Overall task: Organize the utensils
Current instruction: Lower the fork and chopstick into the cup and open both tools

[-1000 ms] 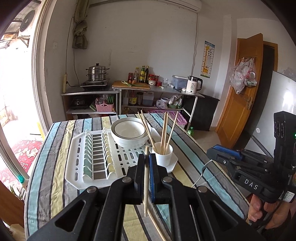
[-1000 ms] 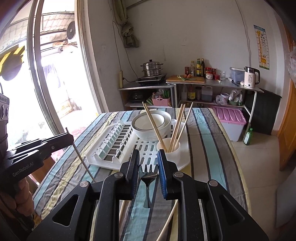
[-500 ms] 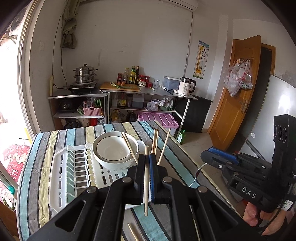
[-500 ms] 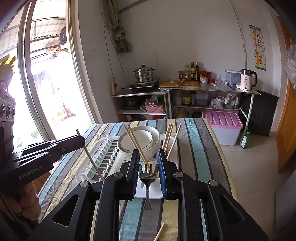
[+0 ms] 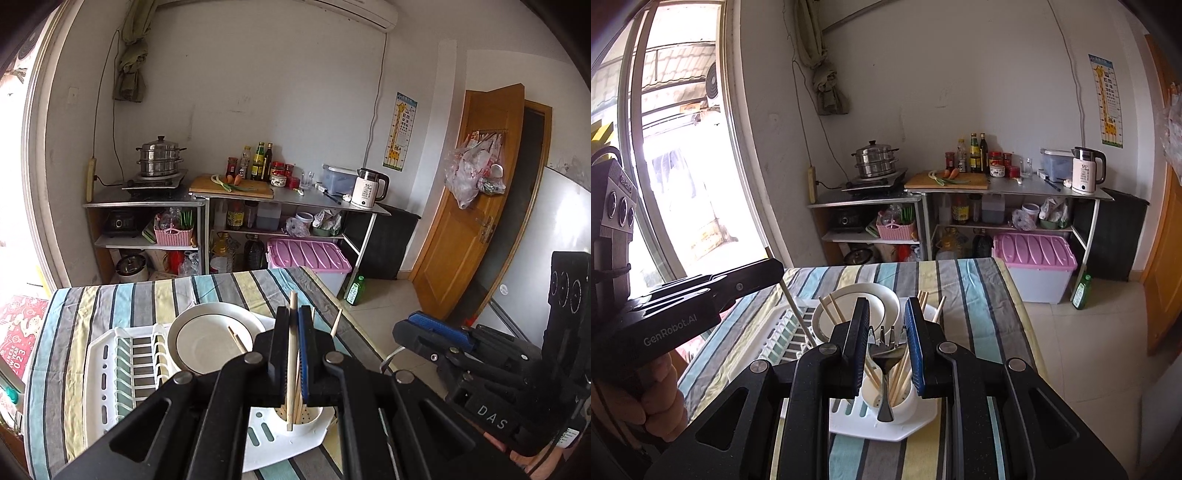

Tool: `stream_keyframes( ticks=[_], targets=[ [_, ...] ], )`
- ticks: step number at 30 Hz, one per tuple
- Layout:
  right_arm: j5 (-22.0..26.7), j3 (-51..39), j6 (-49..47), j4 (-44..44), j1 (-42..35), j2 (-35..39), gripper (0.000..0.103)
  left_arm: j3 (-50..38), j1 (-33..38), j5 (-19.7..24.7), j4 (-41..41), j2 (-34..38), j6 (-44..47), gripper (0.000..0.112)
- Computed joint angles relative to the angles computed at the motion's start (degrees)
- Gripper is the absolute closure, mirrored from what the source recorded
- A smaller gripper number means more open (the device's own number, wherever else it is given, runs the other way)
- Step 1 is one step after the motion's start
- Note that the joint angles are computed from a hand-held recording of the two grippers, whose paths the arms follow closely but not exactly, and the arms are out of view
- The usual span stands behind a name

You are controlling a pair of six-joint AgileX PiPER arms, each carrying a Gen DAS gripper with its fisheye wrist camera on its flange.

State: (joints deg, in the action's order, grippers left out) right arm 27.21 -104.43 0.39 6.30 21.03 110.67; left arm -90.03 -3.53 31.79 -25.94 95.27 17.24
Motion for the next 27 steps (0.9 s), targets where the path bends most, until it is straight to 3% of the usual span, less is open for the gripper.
stream_keyframes(
  ticks=[12, 27],
  targets=[
    [2.3, -8.5, -1.6, 2.5, -0.9, 7.3, 0.083, -5.4, 0.8, 0.3, -3.3, 6.4, 2.4, 0.107],
    [5.0, -12.8, -0.3, 1.9, -1.7, 13.4, 0.083, -3.6, 0.9, -0.8, -4.0, 10.4, 3.2, 0.107]
  ],
)
